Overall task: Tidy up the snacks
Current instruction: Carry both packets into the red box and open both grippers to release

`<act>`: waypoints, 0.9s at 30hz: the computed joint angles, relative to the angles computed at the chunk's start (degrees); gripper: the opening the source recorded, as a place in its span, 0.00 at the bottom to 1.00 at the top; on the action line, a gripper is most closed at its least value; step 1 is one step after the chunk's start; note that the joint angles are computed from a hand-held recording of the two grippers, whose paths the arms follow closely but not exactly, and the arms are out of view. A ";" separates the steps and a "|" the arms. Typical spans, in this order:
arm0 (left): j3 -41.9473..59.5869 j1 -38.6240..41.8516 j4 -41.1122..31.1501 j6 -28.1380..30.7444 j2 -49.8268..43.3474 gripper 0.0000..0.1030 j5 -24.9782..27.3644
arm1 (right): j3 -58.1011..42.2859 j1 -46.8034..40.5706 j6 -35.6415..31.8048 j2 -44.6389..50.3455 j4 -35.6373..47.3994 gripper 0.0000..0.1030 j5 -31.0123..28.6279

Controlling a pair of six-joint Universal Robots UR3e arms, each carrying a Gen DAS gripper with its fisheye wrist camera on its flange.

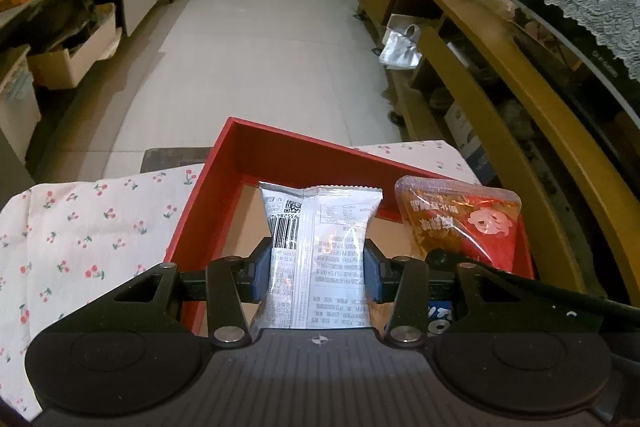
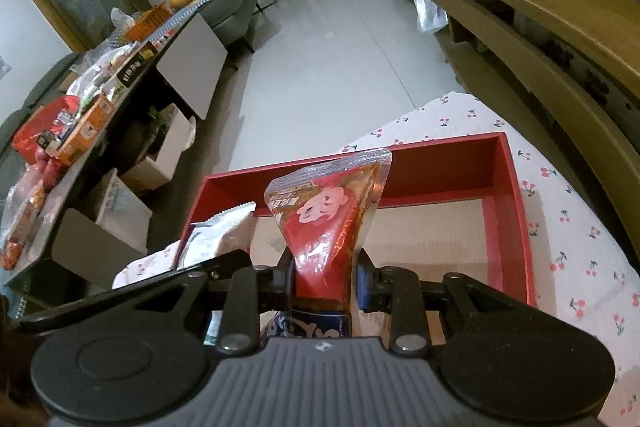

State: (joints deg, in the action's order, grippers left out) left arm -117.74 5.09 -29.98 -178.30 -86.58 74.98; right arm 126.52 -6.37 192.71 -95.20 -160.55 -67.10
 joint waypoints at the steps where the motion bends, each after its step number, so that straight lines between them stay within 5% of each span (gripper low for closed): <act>1: 0.22 -0.01 0.76 -0.17 -1.03 0.51 0.06 | -0.75 0.44 0.12 1.65 -0.70 0.35 -0.42; 14: 1.37 0.41 7.52 0.22 -11.52 0.48 1.40 | -6.47 4.44 0.20 16.32 -6.72 0.35 -4.67; 27: 1.48 0.14 6.57 -0.41 -11.21 0.53 1.69 | -8.55 5.29 -0.80 16.30 -3.28 0.44 -8.55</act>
